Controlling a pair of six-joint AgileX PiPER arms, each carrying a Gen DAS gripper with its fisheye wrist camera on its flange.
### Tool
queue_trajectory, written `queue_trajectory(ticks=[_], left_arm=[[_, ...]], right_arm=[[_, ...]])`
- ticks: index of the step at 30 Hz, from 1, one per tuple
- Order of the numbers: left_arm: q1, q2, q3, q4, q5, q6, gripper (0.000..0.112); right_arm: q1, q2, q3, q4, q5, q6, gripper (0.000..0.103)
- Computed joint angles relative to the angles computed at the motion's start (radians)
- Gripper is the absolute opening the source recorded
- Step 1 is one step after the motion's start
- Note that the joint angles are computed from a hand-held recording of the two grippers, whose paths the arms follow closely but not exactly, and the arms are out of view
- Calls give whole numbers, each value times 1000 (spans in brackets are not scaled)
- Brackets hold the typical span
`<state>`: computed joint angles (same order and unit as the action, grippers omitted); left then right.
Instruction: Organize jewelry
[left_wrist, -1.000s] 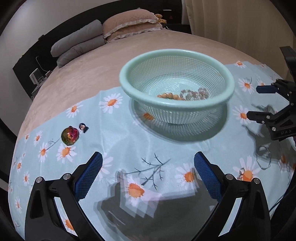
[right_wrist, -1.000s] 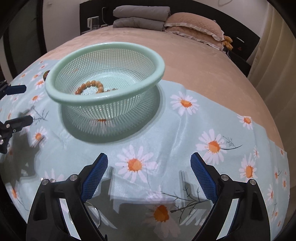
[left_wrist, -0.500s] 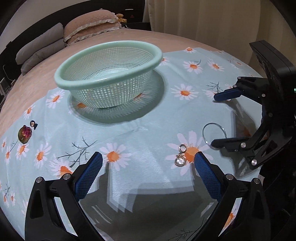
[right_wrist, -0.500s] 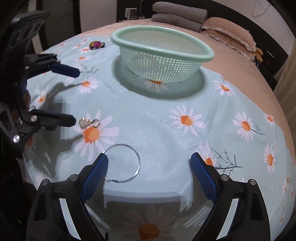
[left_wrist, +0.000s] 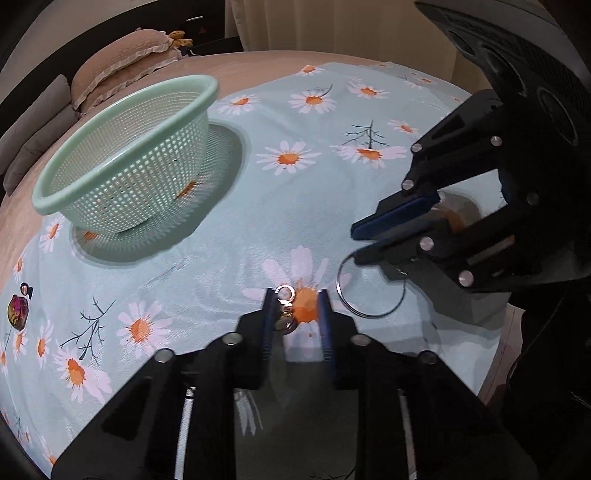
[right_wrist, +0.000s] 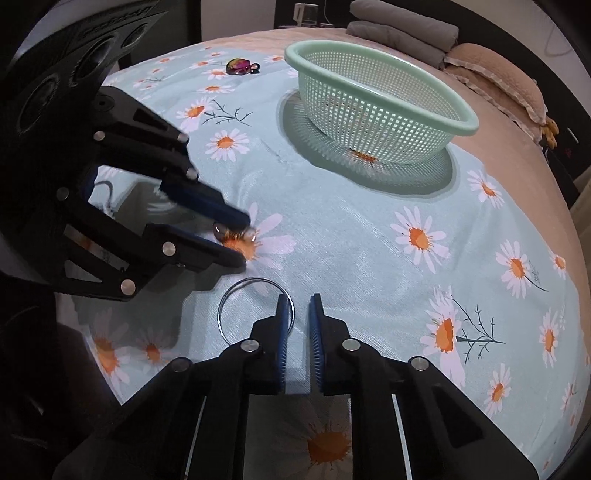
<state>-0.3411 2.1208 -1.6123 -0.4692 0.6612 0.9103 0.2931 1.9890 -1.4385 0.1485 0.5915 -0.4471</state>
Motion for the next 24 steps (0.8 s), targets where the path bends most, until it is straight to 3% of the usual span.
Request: queue_trajectory(ticks=[3, 7, 15, 18, 24], left_arm=[[-9, 9, -24, 34, 21, -47, 7], [-2, 23, -73, 43, 75, -101, 6], [7, 3, -92, 74, 82, -135, 5], [0, -24, -71, 105, 35, -159, 5], [18, -45, -101, 114, 35, -205, 5]], right_arm=[[4, 2, -15, -22, 18, 18, 3], [-2, -3, -34, -14, 39, 4, 3], [-51, -59, -24, 44, 37, -24, 3], [-74, -73, -42, 63, 43, -24, 3], [-100, -104, -82, 94, 54, -30, 3]])
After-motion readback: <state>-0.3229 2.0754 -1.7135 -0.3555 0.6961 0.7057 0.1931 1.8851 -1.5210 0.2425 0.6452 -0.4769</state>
